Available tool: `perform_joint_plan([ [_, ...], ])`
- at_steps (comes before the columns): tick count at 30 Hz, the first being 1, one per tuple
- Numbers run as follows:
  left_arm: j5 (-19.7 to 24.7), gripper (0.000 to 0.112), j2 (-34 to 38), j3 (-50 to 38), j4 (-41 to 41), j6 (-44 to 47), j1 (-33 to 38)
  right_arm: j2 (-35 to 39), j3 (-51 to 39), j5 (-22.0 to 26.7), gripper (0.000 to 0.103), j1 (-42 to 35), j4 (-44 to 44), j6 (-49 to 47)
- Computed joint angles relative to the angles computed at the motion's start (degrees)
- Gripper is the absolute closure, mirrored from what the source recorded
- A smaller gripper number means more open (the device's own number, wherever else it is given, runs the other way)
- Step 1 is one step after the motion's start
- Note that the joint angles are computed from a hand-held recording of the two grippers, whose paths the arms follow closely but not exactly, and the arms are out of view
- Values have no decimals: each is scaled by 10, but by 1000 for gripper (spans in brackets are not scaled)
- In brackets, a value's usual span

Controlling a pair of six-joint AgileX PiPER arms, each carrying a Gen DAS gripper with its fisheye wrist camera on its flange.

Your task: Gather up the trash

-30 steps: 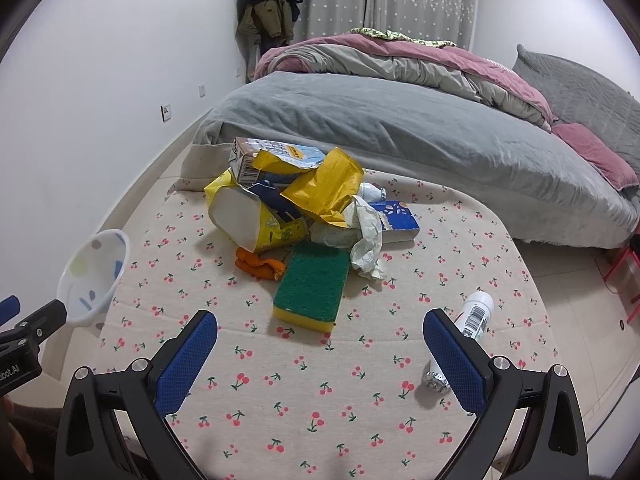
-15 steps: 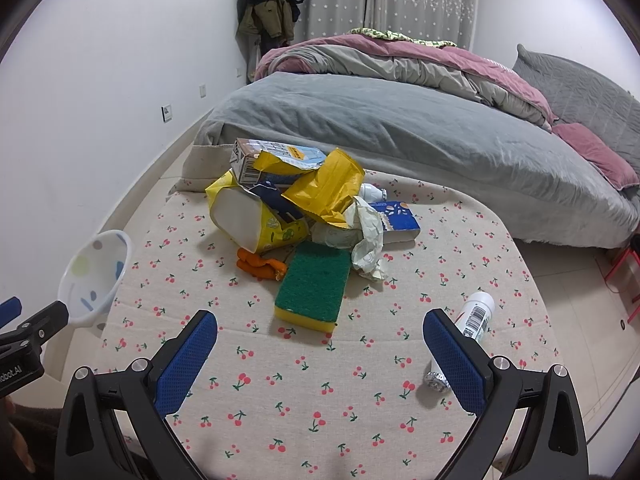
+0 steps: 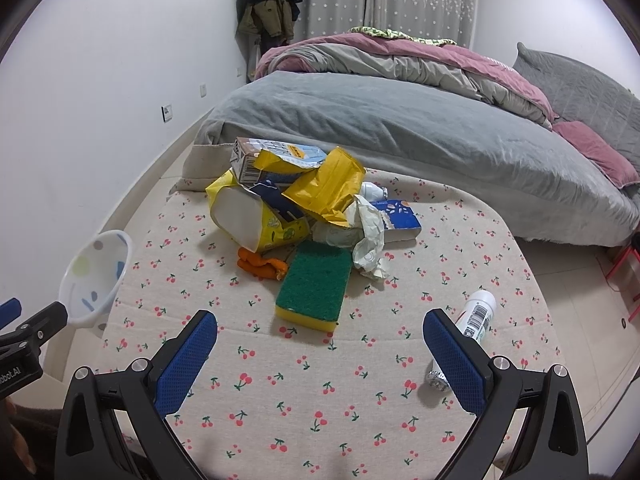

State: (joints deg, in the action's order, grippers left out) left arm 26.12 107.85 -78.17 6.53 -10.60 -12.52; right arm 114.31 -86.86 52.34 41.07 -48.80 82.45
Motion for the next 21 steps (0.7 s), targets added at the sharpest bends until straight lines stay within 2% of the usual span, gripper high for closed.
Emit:
perform_joint_plan([
  [21, 1, 10, -2, 1, 0, -7, 3, -2, 5, -5, 0, 0, 2, 3],
])
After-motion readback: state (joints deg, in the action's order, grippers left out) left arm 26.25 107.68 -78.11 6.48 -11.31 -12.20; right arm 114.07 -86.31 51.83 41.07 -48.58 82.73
